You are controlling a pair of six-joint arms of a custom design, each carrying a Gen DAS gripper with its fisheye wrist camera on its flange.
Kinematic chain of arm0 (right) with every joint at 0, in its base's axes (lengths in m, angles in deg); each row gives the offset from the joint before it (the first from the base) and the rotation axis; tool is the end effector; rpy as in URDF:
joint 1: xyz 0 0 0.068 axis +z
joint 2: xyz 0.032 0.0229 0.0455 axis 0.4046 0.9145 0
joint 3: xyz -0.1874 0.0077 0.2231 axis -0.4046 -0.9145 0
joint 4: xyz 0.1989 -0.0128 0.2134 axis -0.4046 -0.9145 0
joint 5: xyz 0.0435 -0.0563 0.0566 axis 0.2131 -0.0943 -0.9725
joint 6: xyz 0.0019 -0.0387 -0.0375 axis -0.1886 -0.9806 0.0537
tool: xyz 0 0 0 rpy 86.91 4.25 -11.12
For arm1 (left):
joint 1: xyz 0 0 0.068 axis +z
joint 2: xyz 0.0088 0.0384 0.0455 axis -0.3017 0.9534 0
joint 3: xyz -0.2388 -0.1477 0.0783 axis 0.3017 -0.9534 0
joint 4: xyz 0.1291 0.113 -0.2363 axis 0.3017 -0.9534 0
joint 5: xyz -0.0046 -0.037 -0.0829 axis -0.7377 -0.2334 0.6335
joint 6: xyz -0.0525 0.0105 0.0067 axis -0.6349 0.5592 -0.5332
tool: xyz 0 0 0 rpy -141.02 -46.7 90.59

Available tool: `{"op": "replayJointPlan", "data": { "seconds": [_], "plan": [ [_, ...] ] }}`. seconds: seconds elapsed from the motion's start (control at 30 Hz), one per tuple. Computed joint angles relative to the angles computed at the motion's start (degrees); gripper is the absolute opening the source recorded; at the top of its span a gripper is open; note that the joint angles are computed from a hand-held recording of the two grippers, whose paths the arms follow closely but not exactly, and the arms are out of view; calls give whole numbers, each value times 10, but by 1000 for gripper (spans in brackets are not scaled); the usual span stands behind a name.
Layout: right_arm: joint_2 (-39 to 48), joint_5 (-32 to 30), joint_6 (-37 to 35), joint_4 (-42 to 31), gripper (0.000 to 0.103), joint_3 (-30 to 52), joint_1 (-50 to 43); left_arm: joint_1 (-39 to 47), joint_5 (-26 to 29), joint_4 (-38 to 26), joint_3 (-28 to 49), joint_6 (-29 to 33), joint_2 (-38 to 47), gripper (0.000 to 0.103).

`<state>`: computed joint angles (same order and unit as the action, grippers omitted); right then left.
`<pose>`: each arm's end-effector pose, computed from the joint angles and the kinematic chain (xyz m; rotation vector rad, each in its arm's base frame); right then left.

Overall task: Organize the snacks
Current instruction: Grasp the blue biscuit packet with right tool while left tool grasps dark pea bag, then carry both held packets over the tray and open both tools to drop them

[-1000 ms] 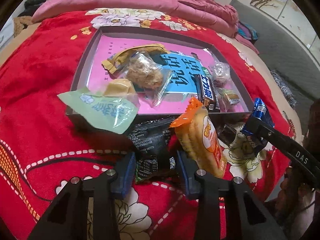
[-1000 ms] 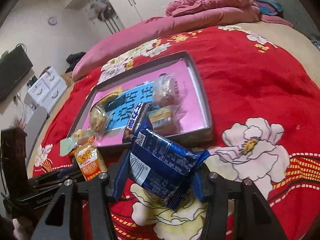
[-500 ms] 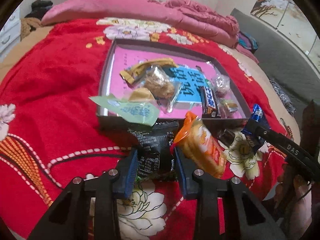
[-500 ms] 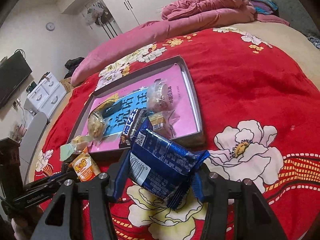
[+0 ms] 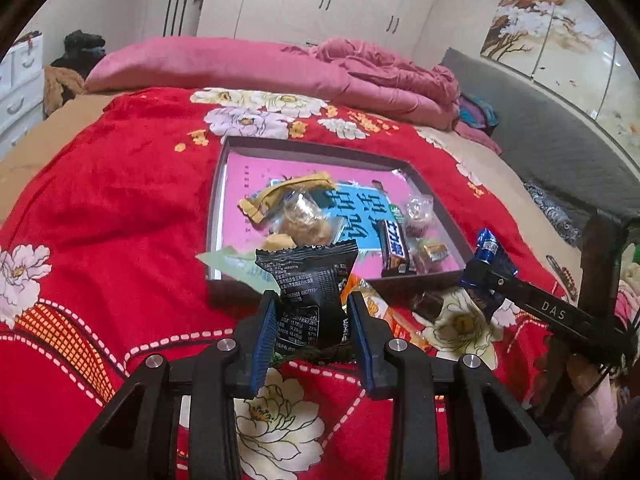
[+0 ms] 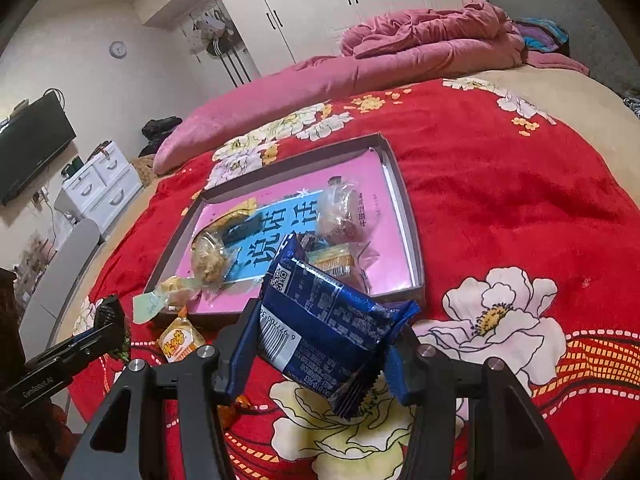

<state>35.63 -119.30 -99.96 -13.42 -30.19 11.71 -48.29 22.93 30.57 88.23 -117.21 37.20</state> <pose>0.3184 -0.0440 0.2218 -0.5192 2.3649 0.7112 0.1833 -0.0923 0.2351 -0.4732 2.2738 -0.1696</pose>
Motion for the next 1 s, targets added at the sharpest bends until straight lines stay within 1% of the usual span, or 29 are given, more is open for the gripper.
{"op": "replayJointPlan", "data": {
  "seconds": [0.17, 0.4, 0.6, 1.0],
  "plan": [
    [1, -6, 7, 6, 54, 4, -4, -2, -13, 7, 6, -8, 6, 36],
    [-1, -5, 5, 11, 54, 6, -2, -14, -23, 32, 26, -2, 49, 36],
    [-5, -5, 6, 21, 54, 4, 2, -1, -14, 54, 36, 8, 79, 36],
    [-1, -4, 25, 46, 54, 7, 14, 21, 9, 79, 42, 10, 107, 36]
  ]
}}
